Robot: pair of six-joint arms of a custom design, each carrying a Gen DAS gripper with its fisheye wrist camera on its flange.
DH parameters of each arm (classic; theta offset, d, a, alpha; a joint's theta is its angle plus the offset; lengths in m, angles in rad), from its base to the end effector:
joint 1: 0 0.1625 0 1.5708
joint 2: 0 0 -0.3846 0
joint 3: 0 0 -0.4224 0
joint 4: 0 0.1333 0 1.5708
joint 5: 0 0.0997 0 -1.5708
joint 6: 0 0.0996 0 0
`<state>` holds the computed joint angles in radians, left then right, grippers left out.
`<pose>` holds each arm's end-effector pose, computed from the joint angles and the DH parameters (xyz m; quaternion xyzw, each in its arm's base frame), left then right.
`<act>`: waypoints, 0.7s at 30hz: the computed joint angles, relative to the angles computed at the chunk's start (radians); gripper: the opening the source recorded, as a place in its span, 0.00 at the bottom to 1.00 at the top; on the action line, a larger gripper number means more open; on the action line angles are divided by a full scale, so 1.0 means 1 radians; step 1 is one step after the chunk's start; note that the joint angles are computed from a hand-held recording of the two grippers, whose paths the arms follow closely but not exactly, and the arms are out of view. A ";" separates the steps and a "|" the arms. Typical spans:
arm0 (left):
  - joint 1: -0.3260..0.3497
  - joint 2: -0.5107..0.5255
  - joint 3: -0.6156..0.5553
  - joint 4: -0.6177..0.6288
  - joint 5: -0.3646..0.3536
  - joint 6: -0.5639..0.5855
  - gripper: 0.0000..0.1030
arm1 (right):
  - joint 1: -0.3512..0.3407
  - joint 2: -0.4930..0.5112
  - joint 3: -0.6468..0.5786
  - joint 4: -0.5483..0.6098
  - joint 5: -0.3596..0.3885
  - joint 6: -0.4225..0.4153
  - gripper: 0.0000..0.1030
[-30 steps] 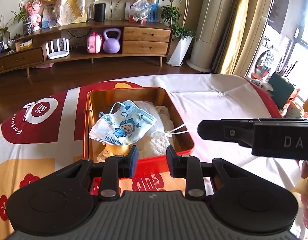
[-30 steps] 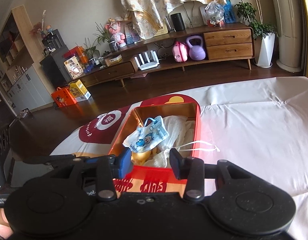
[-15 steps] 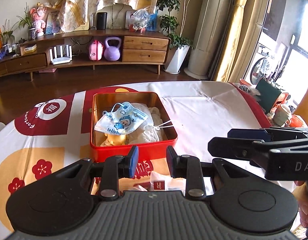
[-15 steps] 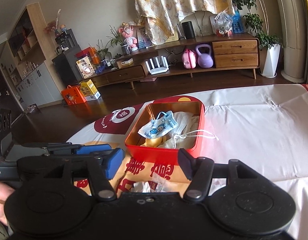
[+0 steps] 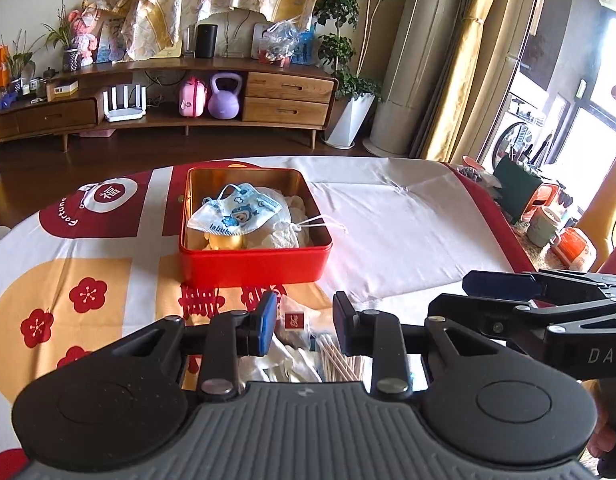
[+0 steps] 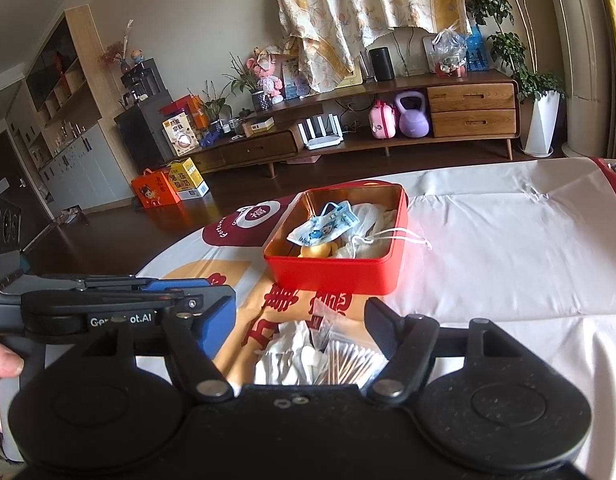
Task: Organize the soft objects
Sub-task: 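Move both tools back from the tin toward the items on the table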
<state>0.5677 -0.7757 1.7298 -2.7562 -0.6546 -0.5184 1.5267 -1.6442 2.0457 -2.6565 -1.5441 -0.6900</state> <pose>-0.4169 -0.5177 0.0510 0.1643 0.8771 -0.3778 0.2468 0.1138 -0.5063 0.3669 0.3032 -0.8919 0.3176 0.1086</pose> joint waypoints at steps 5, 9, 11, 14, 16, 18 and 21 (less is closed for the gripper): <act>-0.025 -0.012 0.042 0.002 0.018 -0.049 0.29 | -0.020 -0.050 0.056 -0.007 0.006 -0.042 0.74; -0.035 -0.017 0.068 0.015 0.014 -0.095 0.29 | -0.035 -0.081 0.093 -0.016 0.008 -0.059 0.78; -0.038 -0.018 0.079 0.025 0.014 -0.116 0.29 | -0.042 -0.094 0.109 -0.025 0.008 -0.070 0.80; -0.043 -0.019 0.101 0.023 0.006 -0.149 0.29 | -0.048 -0.109 0.135 -0.046 0.000 -0.098 0.81; -0.045 -0.018 0.113 0.021 0.006 -0.167 0.36 | -0.058 -0.123 0.155 -0.055 0.002 -0.118 0.82; -0.047 -0.016 0.128 0.004 0.007 -0.180 0.64 | -0.064 -0.131 0.171 -0.066 -0.004 -0.142 0.82; -0.047 -0.014 0.147 -0.011 -0.002 -0.204 0.69 | -0.074 -0.142 0.195 -0.080 -0.013 -0.166 0.82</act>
